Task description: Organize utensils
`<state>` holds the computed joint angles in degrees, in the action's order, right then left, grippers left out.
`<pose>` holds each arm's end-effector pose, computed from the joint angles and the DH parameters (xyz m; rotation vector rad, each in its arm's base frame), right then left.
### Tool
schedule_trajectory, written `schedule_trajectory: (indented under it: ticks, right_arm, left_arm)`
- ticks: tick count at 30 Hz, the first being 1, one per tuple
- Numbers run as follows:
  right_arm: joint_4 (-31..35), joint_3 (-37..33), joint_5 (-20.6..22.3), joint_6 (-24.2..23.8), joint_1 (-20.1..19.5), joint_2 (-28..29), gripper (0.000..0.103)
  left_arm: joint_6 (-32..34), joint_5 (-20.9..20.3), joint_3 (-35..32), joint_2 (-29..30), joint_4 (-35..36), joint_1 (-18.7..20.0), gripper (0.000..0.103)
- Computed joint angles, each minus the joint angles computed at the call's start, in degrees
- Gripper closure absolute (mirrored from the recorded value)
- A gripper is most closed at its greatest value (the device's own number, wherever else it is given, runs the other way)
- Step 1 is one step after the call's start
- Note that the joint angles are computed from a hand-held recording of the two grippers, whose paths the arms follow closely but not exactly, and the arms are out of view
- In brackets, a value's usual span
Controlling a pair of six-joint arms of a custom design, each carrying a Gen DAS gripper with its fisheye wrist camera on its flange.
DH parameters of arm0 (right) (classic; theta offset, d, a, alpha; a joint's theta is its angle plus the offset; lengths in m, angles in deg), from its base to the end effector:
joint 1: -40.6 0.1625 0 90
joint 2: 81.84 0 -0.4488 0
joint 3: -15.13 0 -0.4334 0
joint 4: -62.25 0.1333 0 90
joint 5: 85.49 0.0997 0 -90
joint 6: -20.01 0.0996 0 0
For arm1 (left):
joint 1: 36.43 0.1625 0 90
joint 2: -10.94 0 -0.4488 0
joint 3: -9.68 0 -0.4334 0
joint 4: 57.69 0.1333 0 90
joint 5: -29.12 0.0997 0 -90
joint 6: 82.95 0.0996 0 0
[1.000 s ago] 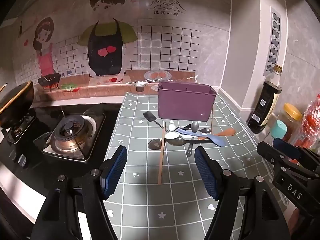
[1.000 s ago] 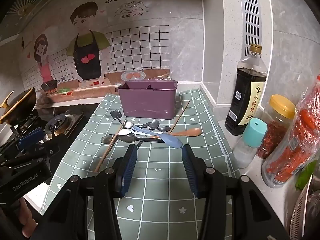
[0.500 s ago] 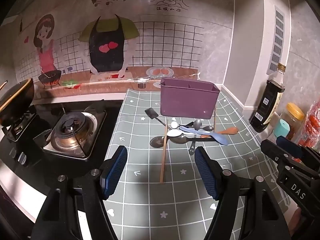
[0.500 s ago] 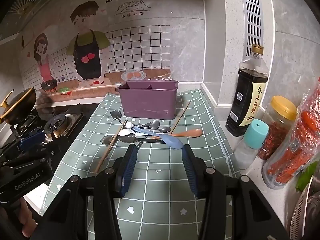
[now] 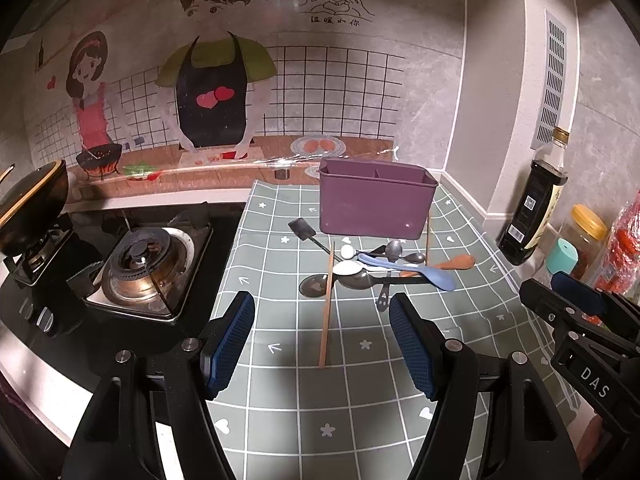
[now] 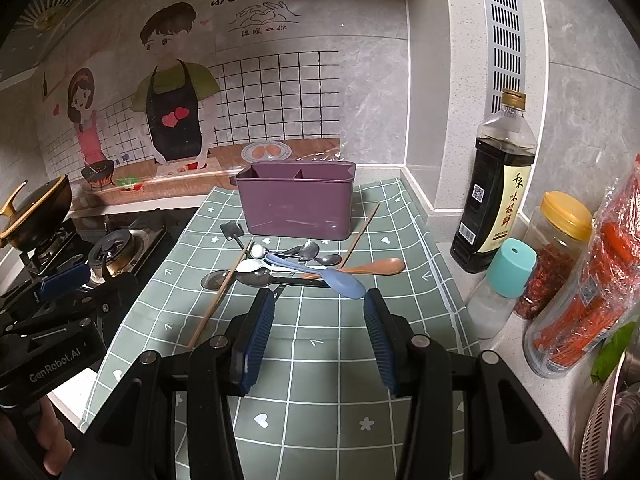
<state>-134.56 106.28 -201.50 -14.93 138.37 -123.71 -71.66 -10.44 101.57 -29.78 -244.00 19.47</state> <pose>0.1897 -0.7270 0.1696 0.5574 -2.2142 1.0858 -0.2337 -0.7199 0.1436 0.4513 2.1947 -1.1007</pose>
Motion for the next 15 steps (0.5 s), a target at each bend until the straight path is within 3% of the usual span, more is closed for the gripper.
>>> schedule_trajectory:
  ticks: [15]
  right_arm:
    - [-0.27, 0.07, 0.27, -0.21, 0.28, -0.70, 0.059]
  left_arm:
    - [-0.12, -0.32, 0.86, -0.58, -0.63, -0.41, 0.033]
